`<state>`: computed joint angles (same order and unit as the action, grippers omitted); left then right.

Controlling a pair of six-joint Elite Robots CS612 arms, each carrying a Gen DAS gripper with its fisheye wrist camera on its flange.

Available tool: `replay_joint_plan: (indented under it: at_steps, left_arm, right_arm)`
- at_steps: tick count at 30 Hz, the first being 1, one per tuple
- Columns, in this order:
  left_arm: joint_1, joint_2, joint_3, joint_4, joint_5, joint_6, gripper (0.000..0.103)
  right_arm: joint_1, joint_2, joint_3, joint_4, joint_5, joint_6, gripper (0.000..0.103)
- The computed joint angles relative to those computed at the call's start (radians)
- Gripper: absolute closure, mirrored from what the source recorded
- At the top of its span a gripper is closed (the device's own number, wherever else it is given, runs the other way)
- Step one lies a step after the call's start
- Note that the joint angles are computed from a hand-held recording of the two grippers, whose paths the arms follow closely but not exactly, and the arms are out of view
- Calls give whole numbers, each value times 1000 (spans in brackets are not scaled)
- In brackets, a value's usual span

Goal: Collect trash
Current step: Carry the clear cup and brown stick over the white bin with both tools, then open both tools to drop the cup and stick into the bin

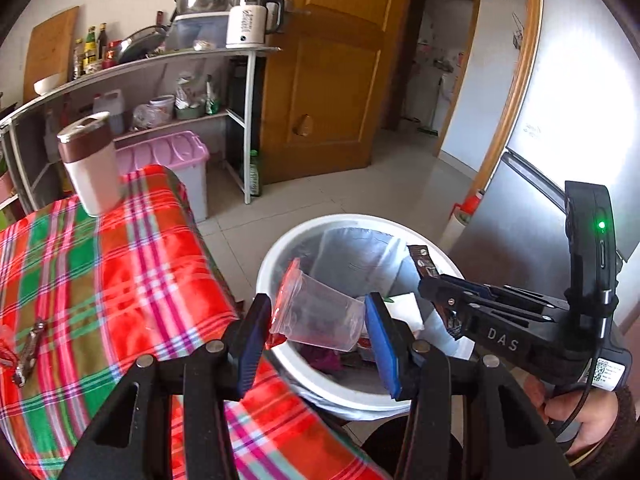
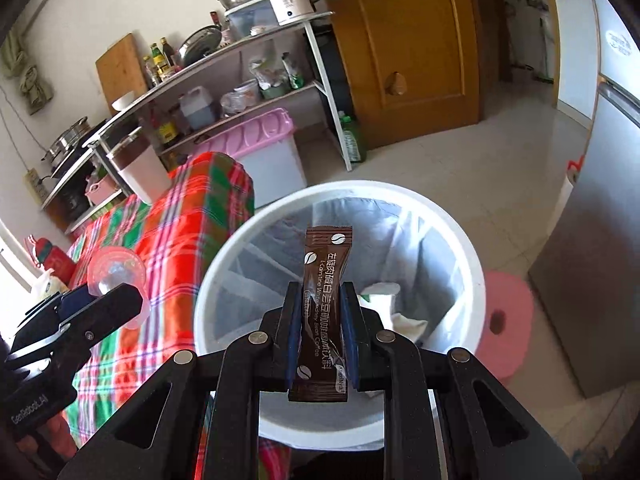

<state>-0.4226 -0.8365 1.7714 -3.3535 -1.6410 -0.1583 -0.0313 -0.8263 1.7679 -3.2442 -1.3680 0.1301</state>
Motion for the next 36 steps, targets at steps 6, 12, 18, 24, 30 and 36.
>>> replay_joint_plan:
  at_steps: [6, 12, 18, 24, 30, 36]
  left_arm:
    - [-11, 26, -39, 67, -27, 0, 53]
    - [-14, 40, -58, 112, -36, -1, 53]
    - [-16, 43, -63, 125, -29, -2, 52]
    - [-16, 41, -61, 122, -25, -5, 45]
    - [-13, 33, -44, 99, -25, -9, 41]
    - [-6, 20, -22, 72, -21, -22, 40]
  right_arm:
    - [-8, 14, -17, 45, -12, -2, 83]
    - [-12, 26, -27, 78, -44, 1, 83]
    - [-16, 31, -36, 110, -56, 4, 82]
    - [-14, 29, -32, 108, -69, 8, 82]
    - [-12, 22, -22, 95, -69, 21, 77]
    - [-7, 13, -10, 79, -69, 26, 68]
